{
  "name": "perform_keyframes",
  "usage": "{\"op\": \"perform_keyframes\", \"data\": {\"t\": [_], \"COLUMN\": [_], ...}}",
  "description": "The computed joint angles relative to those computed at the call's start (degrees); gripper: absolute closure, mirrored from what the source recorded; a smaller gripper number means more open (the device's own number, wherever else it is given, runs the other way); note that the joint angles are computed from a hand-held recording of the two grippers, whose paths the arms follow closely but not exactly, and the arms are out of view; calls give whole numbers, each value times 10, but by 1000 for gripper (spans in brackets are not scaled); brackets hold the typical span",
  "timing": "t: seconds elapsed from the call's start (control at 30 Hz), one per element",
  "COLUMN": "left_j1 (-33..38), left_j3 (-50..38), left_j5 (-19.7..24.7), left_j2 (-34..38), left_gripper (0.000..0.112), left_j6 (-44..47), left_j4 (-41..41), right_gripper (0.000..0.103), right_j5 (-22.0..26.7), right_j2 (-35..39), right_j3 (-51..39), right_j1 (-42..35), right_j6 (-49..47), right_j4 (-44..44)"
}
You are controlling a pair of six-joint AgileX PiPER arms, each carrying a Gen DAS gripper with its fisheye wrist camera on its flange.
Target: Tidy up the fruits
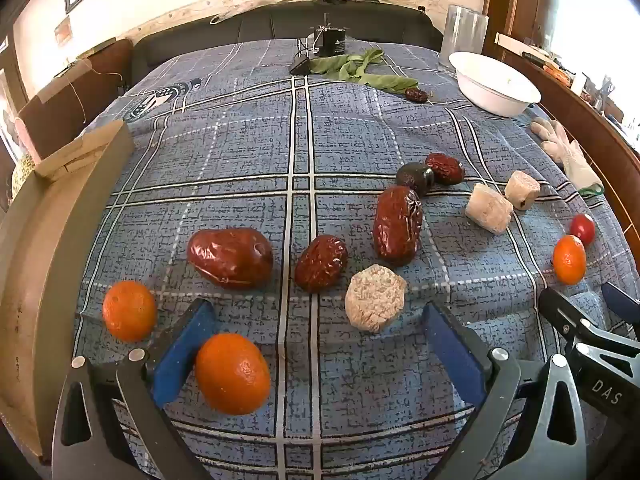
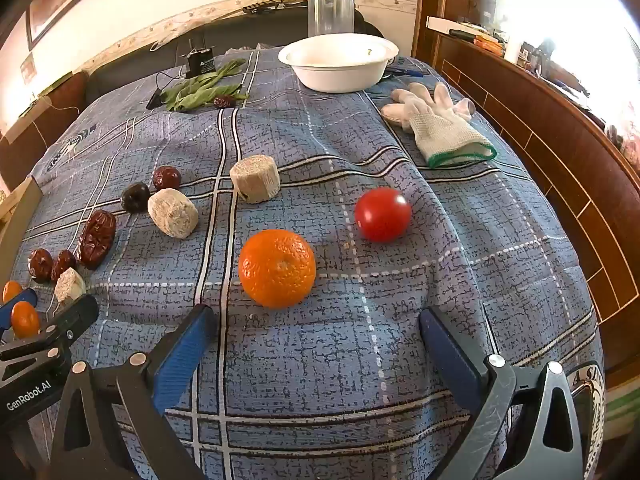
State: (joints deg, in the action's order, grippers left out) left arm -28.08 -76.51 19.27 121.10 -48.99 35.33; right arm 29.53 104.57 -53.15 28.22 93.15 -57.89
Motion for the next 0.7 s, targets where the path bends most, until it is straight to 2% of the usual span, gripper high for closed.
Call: {"op": "perform_keyframes", "data": {"t": [0.7], "left_j1": [0], "left_j3": [1], "left_j5": [-1], "left_j2": [0], "left_gripper": [9], "left_j6": [-2], "left_j4": [2], "right_gripper": [0], "right_j5": [-1], "right_j2": [-1], "right_j3": [1], "right_j1": [0], "right_j6": [1], "right_j4": [-1]}}
